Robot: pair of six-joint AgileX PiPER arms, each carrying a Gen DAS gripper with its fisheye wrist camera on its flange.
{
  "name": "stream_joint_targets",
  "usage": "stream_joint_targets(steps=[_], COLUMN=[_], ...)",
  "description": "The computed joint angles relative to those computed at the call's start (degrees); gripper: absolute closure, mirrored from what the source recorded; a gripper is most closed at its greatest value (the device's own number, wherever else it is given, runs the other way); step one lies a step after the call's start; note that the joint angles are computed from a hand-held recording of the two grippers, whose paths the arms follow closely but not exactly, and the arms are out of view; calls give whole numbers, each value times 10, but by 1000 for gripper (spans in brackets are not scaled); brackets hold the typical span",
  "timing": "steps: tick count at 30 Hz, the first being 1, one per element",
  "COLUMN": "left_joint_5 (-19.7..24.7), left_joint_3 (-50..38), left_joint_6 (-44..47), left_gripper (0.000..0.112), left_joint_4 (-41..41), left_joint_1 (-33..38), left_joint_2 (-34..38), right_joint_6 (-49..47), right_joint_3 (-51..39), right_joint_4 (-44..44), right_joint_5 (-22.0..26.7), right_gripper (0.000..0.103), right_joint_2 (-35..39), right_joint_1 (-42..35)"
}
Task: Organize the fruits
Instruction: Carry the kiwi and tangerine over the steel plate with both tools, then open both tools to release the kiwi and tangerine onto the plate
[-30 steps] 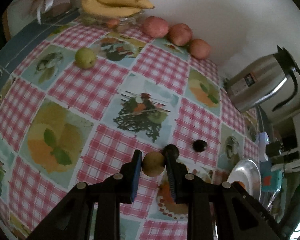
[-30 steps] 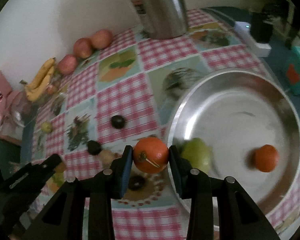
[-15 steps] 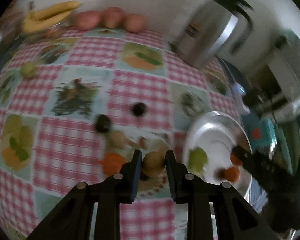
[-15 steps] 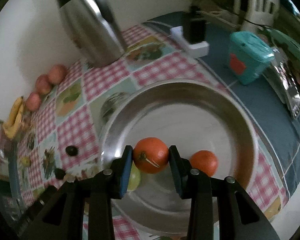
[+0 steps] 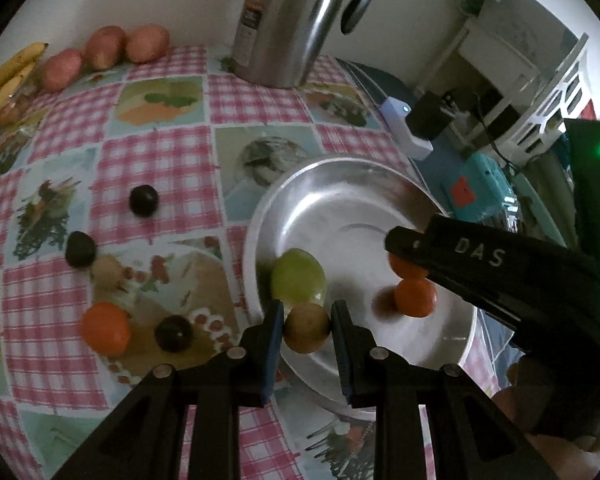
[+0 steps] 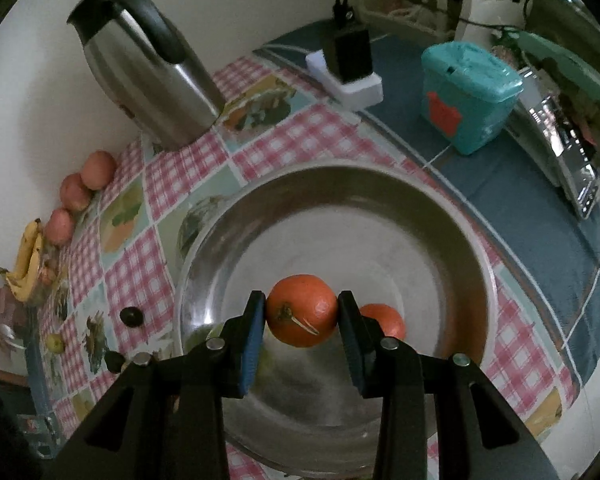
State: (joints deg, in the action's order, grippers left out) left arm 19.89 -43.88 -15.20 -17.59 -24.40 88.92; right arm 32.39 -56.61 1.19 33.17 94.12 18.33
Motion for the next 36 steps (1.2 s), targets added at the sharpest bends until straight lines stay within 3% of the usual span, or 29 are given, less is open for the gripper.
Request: stream_joint_targets(steps=[10, 36], left_joint_5=[8, 22], left_joint_3=[-7, -6], left_joint_6=[86, 94], left_gripper=[86, 81], left_joint_4=[-85, -100], left_joint_1=[2, 9], left_joint_2=[35, 28], right_joint_6=[-33, -25], right_joint_3=[-10, -11], right_joint_4=[37, 31], right_joint_5=[22, 16], right_gripper=[64, 64], right_joint_2=[35, 13], right_joint_1=[-4, -3])
